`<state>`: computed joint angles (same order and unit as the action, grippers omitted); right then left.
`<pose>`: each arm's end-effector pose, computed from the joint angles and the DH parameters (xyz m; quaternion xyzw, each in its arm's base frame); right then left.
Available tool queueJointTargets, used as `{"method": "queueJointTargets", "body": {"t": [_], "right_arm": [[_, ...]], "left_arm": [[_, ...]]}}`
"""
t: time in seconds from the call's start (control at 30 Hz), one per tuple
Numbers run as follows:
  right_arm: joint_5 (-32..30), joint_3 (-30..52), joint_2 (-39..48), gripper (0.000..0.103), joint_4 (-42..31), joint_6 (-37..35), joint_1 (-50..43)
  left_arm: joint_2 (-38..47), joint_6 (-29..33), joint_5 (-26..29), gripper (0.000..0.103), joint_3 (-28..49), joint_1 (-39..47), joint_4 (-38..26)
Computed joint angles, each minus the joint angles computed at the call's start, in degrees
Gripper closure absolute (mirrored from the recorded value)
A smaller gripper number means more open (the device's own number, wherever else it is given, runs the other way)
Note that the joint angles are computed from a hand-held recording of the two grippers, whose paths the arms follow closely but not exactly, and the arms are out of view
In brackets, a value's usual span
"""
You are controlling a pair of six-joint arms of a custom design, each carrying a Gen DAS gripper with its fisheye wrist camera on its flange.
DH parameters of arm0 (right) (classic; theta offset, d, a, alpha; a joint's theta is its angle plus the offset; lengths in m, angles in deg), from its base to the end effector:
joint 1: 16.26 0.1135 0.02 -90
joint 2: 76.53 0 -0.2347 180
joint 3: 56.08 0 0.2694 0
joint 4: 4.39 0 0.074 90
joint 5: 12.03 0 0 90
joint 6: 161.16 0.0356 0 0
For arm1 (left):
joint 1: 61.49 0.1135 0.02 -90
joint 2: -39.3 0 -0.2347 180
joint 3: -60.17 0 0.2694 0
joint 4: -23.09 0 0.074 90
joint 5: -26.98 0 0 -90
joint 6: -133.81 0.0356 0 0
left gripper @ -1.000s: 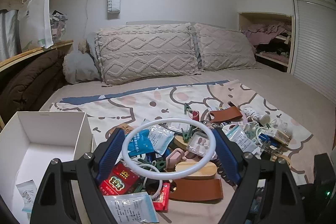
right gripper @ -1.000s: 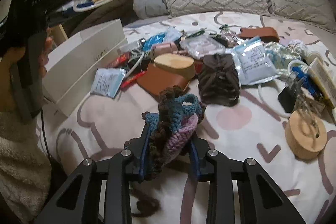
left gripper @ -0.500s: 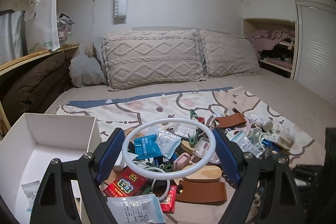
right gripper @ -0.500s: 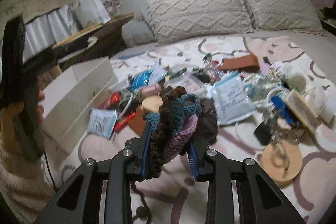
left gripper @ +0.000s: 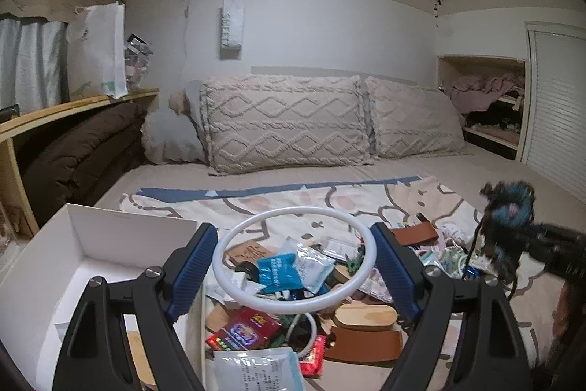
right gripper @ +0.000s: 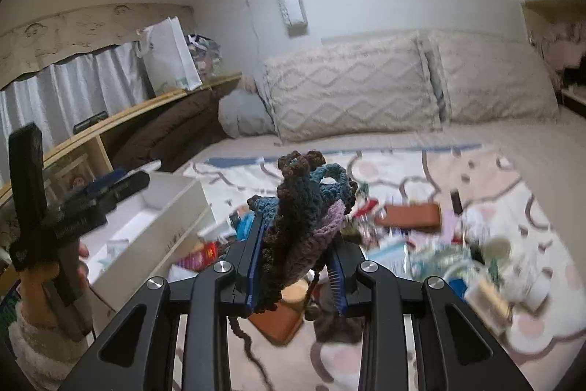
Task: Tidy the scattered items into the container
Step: 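Carry the crocheted pouch with the right tool over the white shoebox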
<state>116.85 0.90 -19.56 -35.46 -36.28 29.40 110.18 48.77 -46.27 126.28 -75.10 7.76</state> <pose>0.1897 0.1622 0.2578 0.0859 0.8327 0.0788 0.5413 0.3019 -0.0836 0.2757 0.2132 0.7868 -0.1618 0.5561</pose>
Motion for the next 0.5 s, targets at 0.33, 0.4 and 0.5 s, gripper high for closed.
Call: {"method": "queueJointTargets", "body": {"t": [0.33, 0.4, 0.5], "right_arm": [[-3.21, 12.58, 4.46, 0.072, -0.1, -7.66, -1.13], [-2.84, 15.76, 6.32, 0.072, -0.34, -9.25, -0.91], [-3.46, 20.51, 9.29, 0.072, -0.44, -11.09, -1.07]], "left_arm": [[-4.04, -2.1, 2.46, 0.018, -1.19, 5.59, 1.11], [-4.8, -2.65, 3.1, 0.018, -1.3, 7.08, 1.1], [-5.63, -3.42, 3.62, 0.018, -1.34, 9.44, 1.21]]}}
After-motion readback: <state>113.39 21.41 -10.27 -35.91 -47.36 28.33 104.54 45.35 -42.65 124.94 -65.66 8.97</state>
